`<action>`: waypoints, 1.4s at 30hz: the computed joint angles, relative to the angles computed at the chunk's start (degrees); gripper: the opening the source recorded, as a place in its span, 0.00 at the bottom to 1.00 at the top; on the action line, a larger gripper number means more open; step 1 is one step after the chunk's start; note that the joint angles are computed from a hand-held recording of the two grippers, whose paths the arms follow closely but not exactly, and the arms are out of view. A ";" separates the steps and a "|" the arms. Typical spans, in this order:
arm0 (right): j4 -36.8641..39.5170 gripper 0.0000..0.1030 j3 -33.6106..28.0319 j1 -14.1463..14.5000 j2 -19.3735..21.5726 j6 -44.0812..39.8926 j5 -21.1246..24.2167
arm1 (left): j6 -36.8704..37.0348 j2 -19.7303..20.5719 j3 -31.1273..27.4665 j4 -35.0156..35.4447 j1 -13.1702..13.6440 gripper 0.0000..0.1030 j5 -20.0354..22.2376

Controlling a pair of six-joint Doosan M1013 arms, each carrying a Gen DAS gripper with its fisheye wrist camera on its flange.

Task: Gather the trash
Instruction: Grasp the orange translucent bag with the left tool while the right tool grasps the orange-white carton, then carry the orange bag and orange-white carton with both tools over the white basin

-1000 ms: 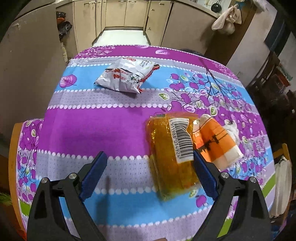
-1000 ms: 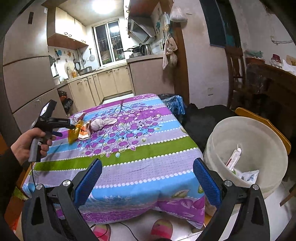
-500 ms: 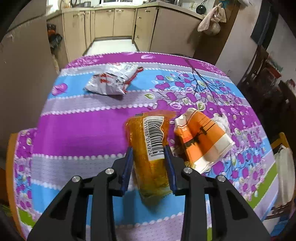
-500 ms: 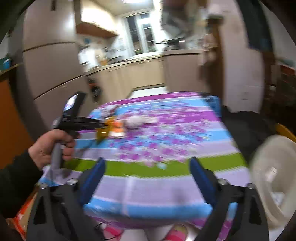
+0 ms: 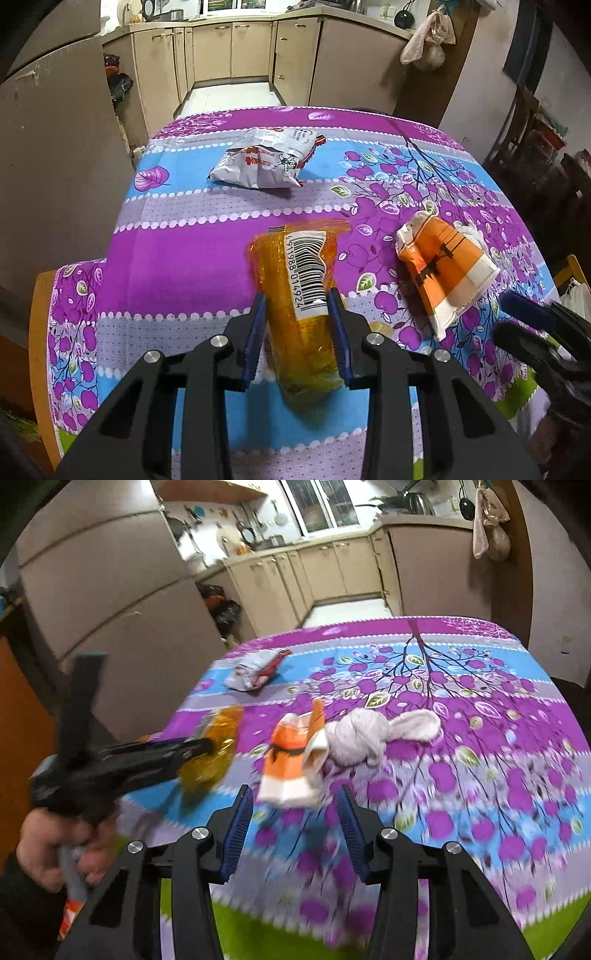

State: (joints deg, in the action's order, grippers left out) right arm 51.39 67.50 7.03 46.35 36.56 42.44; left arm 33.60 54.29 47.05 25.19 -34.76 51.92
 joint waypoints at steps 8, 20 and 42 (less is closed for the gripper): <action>-4.89 0.15 -2.88 1.60 2.35 5.69 -1.48 | -1.55 -0.59 1.71 0.71 0.01 0.32 -2.24; 13.04 0.08 9.67 1.82 -5.14 -16.21 -16.40 | -11.30 -2.60 6.03 9.77 -1.57 0.28 -4.88; 80.56 0.08 32.41 -3.33 -23.01 -88.20 -21.29 | -24.21 -9.19 8.62 29.09 -8.47 0.28 -12.55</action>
